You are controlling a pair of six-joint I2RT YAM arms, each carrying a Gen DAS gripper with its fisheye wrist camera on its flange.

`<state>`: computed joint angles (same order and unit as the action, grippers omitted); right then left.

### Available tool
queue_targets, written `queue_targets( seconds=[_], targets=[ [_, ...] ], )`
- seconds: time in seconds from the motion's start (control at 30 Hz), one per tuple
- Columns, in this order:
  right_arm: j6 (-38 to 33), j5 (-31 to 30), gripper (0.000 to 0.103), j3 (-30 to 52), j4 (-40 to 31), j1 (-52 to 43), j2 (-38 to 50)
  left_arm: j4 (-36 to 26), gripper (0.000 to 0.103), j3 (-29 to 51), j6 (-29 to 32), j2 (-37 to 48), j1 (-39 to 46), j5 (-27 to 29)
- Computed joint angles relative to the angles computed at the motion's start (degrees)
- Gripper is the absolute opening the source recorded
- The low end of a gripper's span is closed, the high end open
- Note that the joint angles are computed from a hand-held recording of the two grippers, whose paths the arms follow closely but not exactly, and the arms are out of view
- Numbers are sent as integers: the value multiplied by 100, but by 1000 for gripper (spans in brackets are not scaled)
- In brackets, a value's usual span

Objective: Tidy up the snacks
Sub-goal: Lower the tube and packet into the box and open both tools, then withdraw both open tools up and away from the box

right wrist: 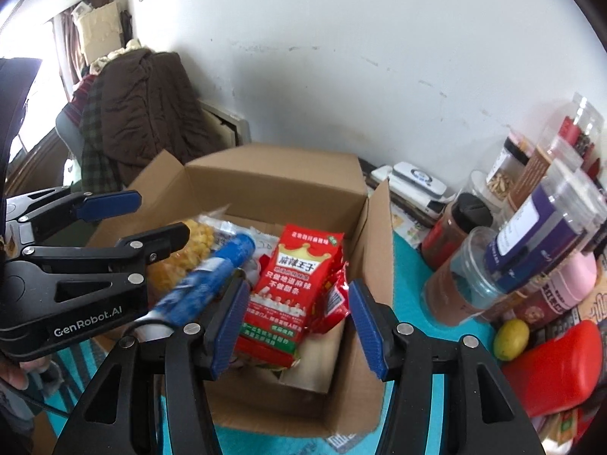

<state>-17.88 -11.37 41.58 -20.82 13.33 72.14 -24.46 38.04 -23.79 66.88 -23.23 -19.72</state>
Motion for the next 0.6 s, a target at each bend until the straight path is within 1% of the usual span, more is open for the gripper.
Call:
queue_targets(
  seconds=[0.1, 0.37, 0.43, 0.47, 0.6],
  targets=[
    [53, 33, 55, -28, -146, 21, -381, -266, 57, 59, -96, -339, -142, -158],
    [129, -55, 55, -32, -664, -59, -1545, -1185, 58, 409, -612, -1111, -974, -965],
    [125, -113, 55, -33, -814, -96, -1871, -1457, 58, 532, -749, -1256, -1265, -1256],
    [130, -157, 55, -23, -915, -127, -2047, -1647, 58, 603, -873, -1343, -1466, -1452],
    [90, -387, 55, 17, -1314, -316, -2684, -2265, 58, 821, -1351, -1621, -2066, -1906]
  ],
)
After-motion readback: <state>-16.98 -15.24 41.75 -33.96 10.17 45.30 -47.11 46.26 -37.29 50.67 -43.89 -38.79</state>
